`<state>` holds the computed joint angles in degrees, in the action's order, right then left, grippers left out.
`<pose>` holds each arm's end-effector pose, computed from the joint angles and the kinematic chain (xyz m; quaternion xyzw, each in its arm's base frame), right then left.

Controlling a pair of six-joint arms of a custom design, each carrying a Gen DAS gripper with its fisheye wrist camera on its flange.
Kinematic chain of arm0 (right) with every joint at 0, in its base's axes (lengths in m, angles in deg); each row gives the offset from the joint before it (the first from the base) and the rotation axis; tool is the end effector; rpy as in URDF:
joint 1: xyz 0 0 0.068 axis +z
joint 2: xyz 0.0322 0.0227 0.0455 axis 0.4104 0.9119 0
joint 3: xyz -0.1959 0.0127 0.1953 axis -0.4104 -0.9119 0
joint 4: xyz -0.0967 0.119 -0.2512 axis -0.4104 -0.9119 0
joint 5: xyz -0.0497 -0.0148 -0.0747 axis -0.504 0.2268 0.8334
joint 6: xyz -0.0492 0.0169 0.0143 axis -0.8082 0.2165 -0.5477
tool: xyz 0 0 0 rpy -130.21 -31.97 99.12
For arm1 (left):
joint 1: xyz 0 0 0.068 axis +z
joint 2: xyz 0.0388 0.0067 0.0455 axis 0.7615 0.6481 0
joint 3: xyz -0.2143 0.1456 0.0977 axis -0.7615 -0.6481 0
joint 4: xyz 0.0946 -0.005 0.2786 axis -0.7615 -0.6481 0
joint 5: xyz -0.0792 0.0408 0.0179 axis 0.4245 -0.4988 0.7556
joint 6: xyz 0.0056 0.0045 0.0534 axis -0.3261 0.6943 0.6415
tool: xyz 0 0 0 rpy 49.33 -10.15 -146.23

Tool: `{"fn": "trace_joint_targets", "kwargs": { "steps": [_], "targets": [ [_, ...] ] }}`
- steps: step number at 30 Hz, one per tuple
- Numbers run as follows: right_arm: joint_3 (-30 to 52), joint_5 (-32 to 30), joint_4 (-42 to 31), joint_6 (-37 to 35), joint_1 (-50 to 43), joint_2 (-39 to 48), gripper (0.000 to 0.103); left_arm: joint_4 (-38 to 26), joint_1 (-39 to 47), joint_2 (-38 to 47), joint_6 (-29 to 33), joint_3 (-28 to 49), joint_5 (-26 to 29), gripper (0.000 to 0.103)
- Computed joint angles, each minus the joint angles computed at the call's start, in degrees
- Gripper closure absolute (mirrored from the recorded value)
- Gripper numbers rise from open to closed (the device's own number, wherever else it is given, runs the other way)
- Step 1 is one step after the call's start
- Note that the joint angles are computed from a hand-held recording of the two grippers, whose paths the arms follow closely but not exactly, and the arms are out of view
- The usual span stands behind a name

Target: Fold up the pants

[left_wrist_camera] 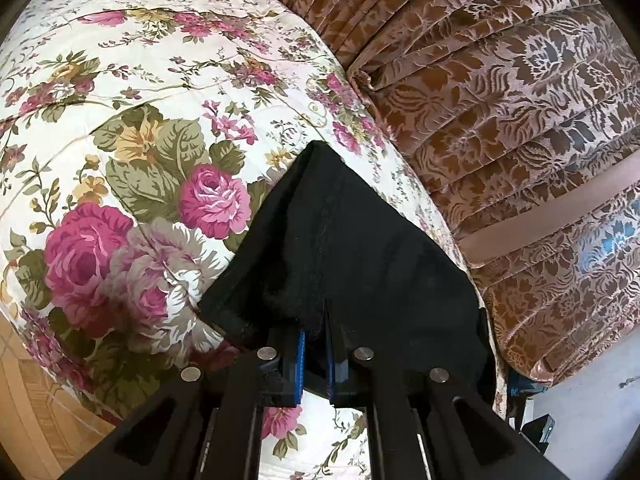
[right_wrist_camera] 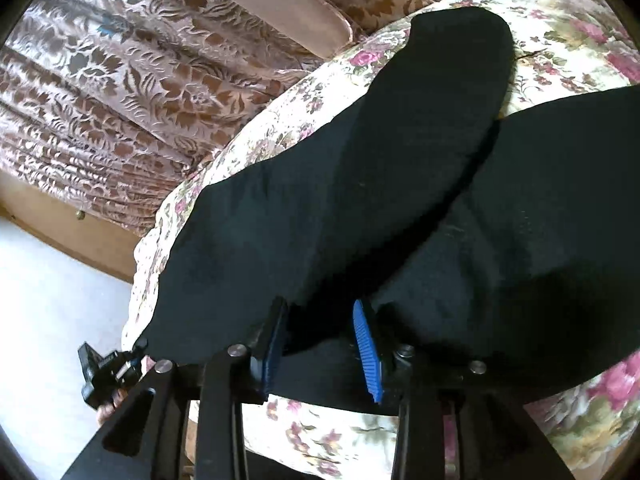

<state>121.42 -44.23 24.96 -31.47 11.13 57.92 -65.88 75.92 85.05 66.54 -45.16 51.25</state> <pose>0.3028 -0.0487 0.0513 0.1314 0.9075 0.3036 0.2590 0.2984 0.1223 0.0561 -0.2671 0.8670 -0.3099 0.2844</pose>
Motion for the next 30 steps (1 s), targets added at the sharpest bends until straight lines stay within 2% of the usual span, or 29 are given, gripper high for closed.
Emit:
{"fn": "trace_joint_targets", "kwargs": {
  "steps": [4, 6, 11, 12, 13, 14, 15, 18, 23, 28, 30],
  "targets": [
    [-1.23, 2.70, -3.82, 1.55, 2.69, -5.83, 0.067, -0.02, -0.79, -0.56, 1.62, -0.06, -1.02, 0.096],
    [0.16, 7.44, -7.14, 3.98, 3.83, -6.06, 0.065, -0.10, -1.50, -1.05, 2.80, -0.08, -2.15, 0.096],
    [5.39, 13.51, -7.43, 9.62, 4.59, 0.71, 0.067, -0.28, -1.35, -1.10, 4.48, 0.36, -1.24, 0.096],
    [6.83, 14.27, -7.91, 10.39, 4.62, 2.36, 0.075, -0.28, -1.28, -1.21, 4.83, 0.38, -1.00, 0.096],
    [7.97, 12.13, -6.92, 10.74, 3.98, 4.32, 0.079, -0.25, -1.15, -1.42, 4.97, 0.32, -0.75, 0.096],
    [8.55, 10.78, -5.90, 10.61, 3.71, 5.34, 0.088, -0.10, -0.87, -1.87, 4.99, 0.13, -0.06, 0.096],
    [8.30, 11.41, -5.48, 10.50, 3.79, 4.87, 0.092, -0.02, -0.55, -2.34, 5.00, -0.07, 0.76, 0.096],
    [3.54, 11.00, -3.06, 8.60, 3.64, -2.55, 0.094, -0.10, 0.65, -3.07, 4.87, -0.48, 3.28, 0.096],
    [-4.10, 9.30, -6.14, 2.80, 1.69, -13.43, 0.095, -2.14, 0.16, 0.27, 6.50, 0.70, -0.43, 0.096],
    [-4.31, 10.42, -1.27, 1.26, 1.96, -3.40, 0.095, -3.30, -0.77, 2.16, 8.15, 0.95, -4.20, 0.095],
    [-3.46, 11.04, -0.45, 0.68, 2.59, -1.71, 0.094, -3.20, -0.99, 1.45, 8.85, 0.36, -5.61, 0.090]
  ]
}}
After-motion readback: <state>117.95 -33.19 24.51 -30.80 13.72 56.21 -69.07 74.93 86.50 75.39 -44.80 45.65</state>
